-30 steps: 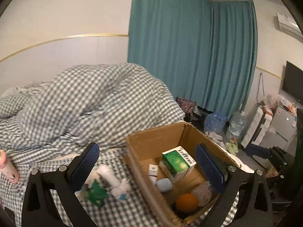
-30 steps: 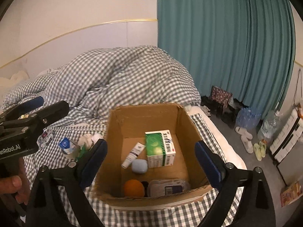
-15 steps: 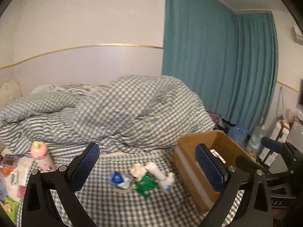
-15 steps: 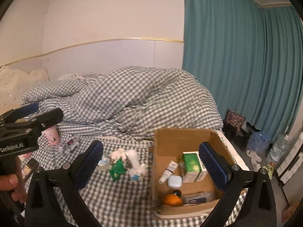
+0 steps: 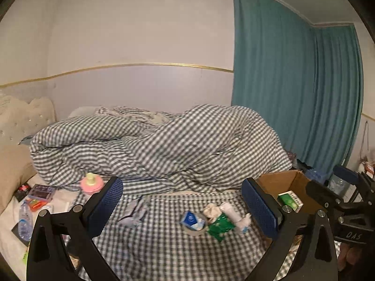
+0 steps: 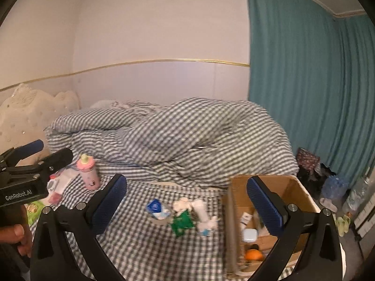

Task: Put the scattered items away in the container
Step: 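Move both grippers back toward the remaining items on the bed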

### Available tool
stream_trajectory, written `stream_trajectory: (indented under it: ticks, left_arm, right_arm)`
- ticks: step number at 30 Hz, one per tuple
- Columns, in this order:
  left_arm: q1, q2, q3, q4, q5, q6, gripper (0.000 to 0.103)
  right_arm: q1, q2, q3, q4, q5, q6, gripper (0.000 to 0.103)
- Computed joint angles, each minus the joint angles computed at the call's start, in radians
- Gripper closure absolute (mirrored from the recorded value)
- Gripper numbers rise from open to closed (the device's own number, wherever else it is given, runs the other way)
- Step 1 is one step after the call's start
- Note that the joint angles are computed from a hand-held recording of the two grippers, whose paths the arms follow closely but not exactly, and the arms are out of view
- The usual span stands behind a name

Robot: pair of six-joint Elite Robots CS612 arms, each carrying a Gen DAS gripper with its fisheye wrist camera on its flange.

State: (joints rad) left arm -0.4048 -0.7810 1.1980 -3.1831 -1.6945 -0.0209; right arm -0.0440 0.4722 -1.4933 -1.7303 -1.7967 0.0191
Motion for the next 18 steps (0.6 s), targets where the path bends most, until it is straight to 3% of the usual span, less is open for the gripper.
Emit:
stream_trajectory:
  ticks: [9, 18]
  left_arm:
    - [0.035, 0.018, -0.024, 0.037, 0.042, -0.032, 0.000]
    - [0.048, 0.088, -0.113, 0.133, 0.049, -0.017, 0.000]
  right_arm:
    - [0.024, -0.005, 0.057, -0.019, 0.016, -0.047, 0.000]
    - [0.024, -0.020, 0.136, 0.009, 0.035, -0.068, 0.000]
